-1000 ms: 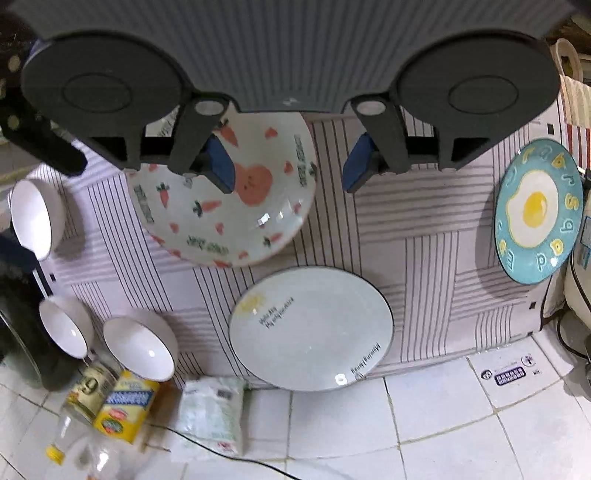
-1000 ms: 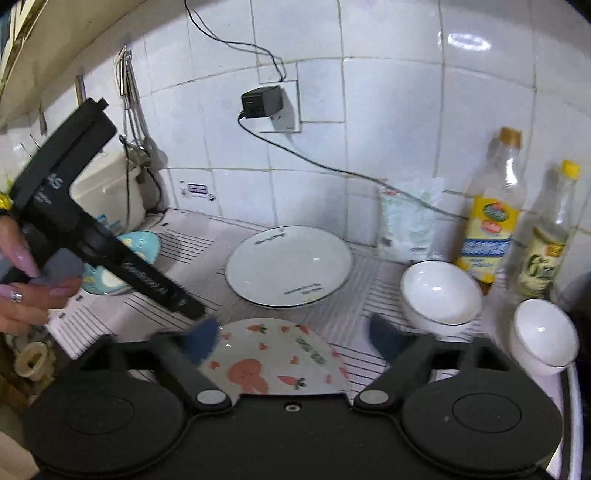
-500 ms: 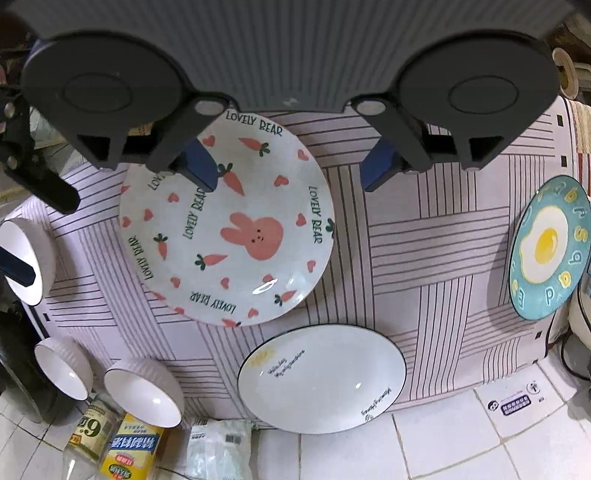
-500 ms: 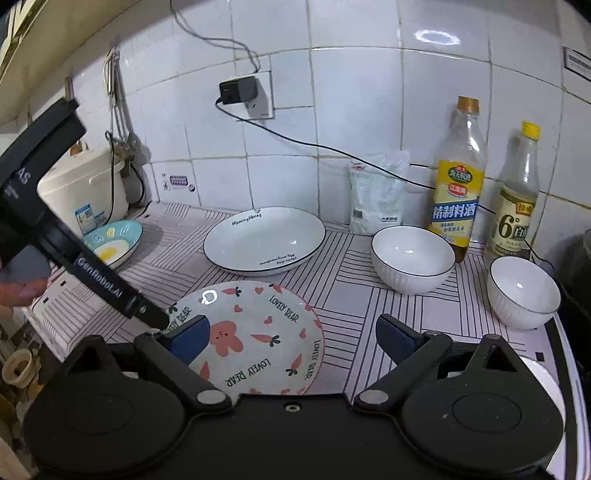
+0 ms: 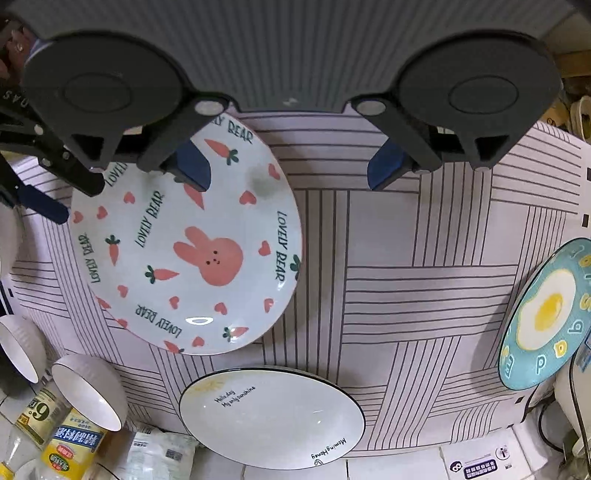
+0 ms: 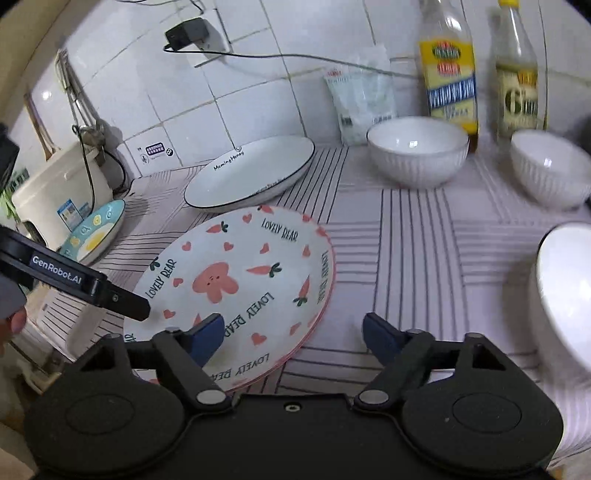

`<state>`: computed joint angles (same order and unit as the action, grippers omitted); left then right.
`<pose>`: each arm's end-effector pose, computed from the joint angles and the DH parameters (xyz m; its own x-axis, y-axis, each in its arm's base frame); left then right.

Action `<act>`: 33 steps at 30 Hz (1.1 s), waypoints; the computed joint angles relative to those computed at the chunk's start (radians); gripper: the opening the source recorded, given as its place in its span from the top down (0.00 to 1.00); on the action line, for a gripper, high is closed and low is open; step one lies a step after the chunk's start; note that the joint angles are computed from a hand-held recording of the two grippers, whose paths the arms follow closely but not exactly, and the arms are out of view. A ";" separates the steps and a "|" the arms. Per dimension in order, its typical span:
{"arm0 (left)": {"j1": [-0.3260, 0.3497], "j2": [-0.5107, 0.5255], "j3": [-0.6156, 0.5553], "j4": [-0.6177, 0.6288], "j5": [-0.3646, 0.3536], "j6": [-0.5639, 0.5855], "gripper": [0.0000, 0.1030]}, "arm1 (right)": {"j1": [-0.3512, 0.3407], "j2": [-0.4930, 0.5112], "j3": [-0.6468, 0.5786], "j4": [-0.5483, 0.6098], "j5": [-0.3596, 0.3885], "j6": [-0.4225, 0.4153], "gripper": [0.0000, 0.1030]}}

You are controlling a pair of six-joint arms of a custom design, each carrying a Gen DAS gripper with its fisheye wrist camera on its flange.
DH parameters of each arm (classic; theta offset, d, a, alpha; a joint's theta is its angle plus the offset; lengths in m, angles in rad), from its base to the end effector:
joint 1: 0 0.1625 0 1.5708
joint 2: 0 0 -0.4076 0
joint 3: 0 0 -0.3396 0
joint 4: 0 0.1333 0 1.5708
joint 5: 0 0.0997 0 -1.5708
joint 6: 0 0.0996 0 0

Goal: Organize plates and bowls
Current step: 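Move the left tool to the pink bunny plate and grasp its rim, then carry the pink bunny plate with the left tool and stack it onto the white plate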

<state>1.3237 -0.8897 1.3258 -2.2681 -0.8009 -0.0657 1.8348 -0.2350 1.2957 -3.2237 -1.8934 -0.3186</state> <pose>0.0303 -0.7082 0.2924 -0.7541 -0.0602 -0.6540 0.1872 0.9348 -0.3018 0.2803 -0.6469 -0.0617 -0.8455 -0.3237 0.4247 -0.5069 0.7367 -0.4477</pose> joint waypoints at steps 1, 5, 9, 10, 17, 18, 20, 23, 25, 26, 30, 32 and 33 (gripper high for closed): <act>0.002 0.002 0.006 -0.024 -0.004 0.022 0.10 | -0.003 0.003 -0.003 0.005 0.004 0.008 0.23; 0.012 0.018 0.007 -0.065 -0.001 0.061 0.12 | -0.015 0.012 -0.025 0.048 0.024 0.043 0.43; 0.020 0.028 -0.019 -0.018 -0.014 0.059 0.16 | -0.030 0.015 -0.044 0.078 0.055 0.099 0.62; 0.023 0.029 -0.024 -0.007 -0.020 0.058 0.19 | -0.033 0.015 -0.049 0.089 0.059 0.112 0.71; 0.046 0.027 -0.042 0.020 -0.110 0.039 0.46 | -0.031 0.023 -0.076 0.131 0.042 0.133 0.80; 0.045 0.026 -0.035 0.004 -0.113 0.050 0.47 | -0.033 0.022 -0.078 0.137 0.046 0.143 0.80; 0.045 0.025 -0.025 -0.027 -0.133 0.086 0.63 | -0.040 0.023 -0.081 0.138 0.058 0.161 0.80; 0.046 0.026 -0.015 -0.061 -0.145 0.080 0.66 | -0.046 0.027 -0.082 0.123 0.073 0.170 0.81; 0.041 0.016 0.036 -0.148 -0.130 0.114 0.66 | -0.050 0.029 -0.078 0.109 0.082 0.174 0.81; 0.038 0.010 0.058 -0.181 -0.123 0.137 0.66 | -0.050 0.029 -0.077 0.110 0.082 0.159 0.80; 0.041 -0.001 0.039 -0.125 -0.142 0.114 0.66 | -0.047 0.017 -0.082 0.157 0.083 0.116 0.80; 0.046 0.006 -0.005 -0.055 -0.157 0.096 0.66 | -0.046 0.010 -0.066 0.139 0.088 0.090 0.80; 0.044 0.004 -0.011 -0.036 -0.154 0.089 0.65 | -0.044 0.007 -0.064 0.140 0.086 0.086 0.80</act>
